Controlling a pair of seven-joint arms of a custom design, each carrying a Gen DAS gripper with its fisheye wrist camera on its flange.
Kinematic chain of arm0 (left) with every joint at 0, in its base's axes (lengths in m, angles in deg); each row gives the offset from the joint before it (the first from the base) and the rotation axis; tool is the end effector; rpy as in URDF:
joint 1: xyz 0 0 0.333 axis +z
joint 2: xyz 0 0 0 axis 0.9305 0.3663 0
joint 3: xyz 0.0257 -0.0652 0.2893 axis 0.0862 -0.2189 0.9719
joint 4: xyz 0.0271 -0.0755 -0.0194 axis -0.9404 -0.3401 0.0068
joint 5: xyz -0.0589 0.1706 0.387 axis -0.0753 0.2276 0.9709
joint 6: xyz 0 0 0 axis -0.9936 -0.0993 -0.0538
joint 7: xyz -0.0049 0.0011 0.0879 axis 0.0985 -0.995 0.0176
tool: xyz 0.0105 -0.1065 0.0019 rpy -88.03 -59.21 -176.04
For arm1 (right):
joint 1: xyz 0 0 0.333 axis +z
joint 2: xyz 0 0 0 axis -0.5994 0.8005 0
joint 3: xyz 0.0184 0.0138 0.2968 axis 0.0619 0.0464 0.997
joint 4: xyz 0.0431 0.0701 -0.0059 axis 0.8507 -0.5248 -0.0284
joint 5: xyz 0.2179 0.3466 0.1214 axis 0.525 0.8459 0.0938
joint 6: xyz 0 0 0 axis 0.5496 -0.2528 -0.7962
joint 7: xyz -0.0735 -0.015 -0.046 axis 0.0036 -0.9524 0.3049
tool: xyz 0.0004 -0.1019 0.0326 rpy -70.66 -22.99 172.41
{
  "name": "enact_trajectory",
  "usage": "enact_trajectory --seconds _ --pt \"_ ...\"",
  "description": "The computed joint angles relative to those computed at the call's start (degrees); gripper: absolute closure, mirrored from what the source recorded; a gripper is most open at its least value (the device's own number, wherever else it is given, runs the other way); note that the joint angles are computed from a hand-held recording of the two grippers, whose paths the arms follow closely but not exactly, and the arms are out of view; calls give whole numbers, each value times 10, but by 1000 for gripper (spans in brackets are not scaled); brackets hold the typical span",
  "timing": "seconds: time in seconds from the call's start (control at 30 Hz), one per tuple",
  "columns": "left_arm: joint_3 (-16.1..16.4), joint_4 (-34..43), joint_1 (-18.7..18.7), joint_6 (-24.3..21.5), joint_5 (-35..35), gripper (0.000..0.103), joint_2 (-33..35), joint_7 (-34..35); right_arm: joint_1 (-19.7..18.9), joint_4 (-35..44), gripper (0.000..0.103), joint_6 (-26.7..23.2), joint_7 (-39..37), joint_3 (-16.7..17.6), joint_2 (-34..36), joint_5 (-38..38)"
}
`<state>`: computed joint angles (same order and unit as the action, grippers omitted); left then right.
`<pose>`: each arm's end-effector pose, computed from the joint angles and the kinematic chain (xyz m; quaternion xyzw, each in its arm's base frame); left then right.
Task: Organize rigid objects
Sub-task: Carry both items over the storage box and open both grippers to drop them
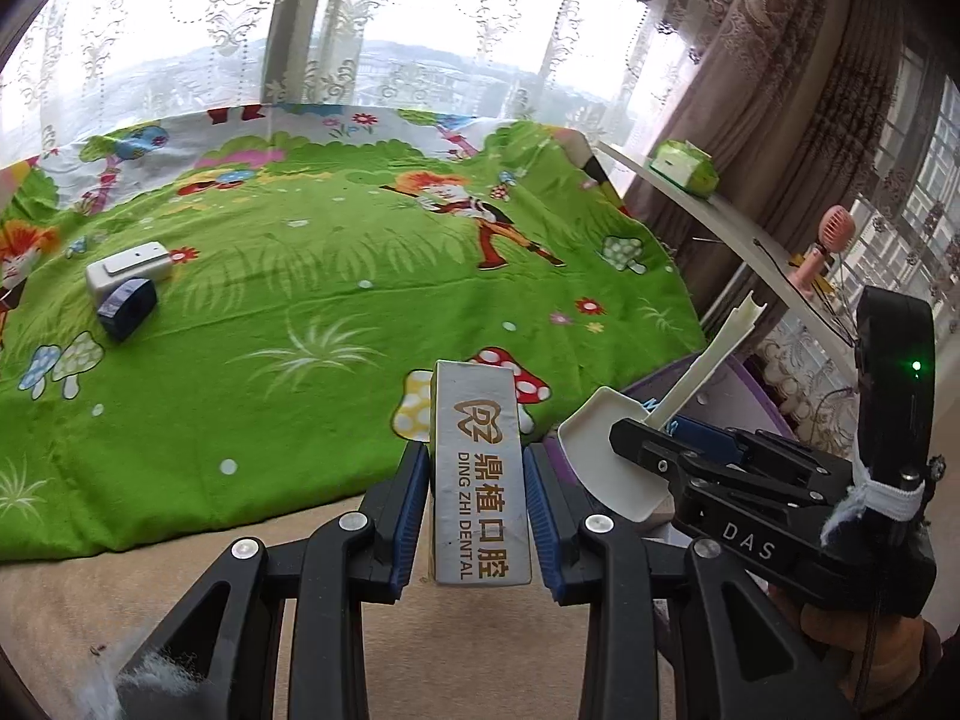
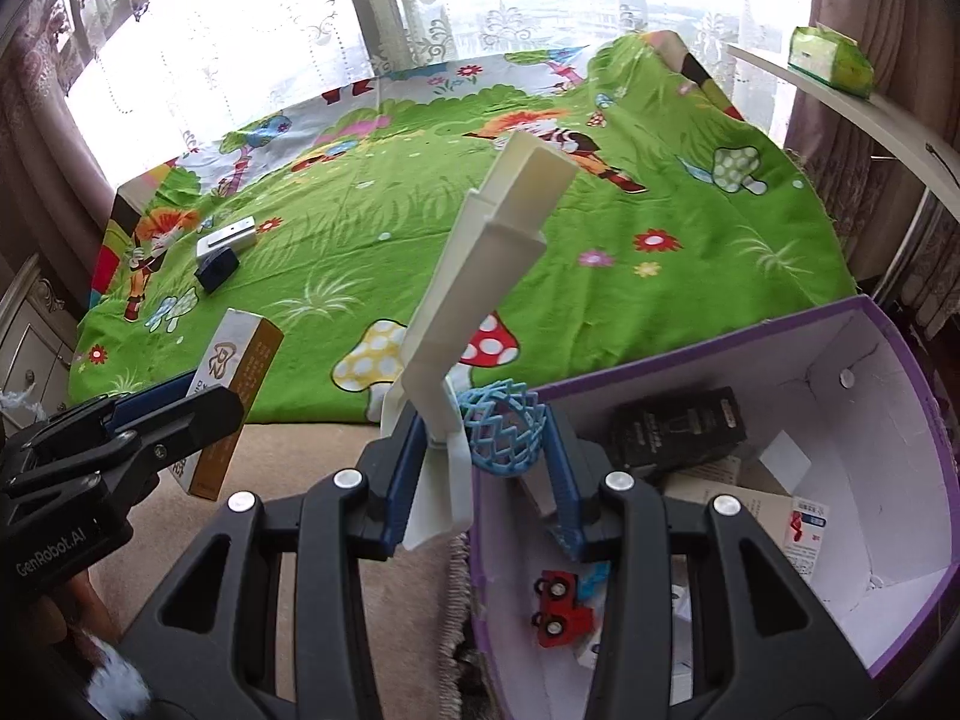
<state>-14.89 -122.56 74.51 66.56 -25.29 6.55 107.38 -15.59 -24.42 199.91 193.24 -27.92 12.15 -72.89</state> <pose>0.7132 -0.1047 0.4354 -0.4883 0.7836 -0.3790 0.0623 0.6689 0.2018 0.4168 -0.5875 0.7279 -0.2097 0.2848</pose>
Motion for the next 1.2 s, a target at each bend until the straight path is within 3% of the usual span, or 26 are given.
enact_trajectory --seconds 0.17,0.33,0.8,0.9,0.97,1.2 --pt "-12 -13 0 -32 -28 69 -17 48 -4 -67 60 1 69 -20 -58 -58" --pt "-10 -24 -15 -58 -47 69 -31 88 -33 -115 60 -8 154 -17 -109 -140" --pt "3 -31 -52 -113 -54 68 -42 142 -132 -161 59 -74 251 46 -171 -248" --pt "6 -32 -56 -108 -50 56 -41 134 -143 -162 49 -69 254 52 -173 -243" --pt "7 -28 -53 -110 -55 53 -39 128 -147 -160 35 -65 257 55 -171 -243" --pt "10 -20 -48 -105 -60 51 -33 101 -146 -154 24 -63 267 60 -168 -251"
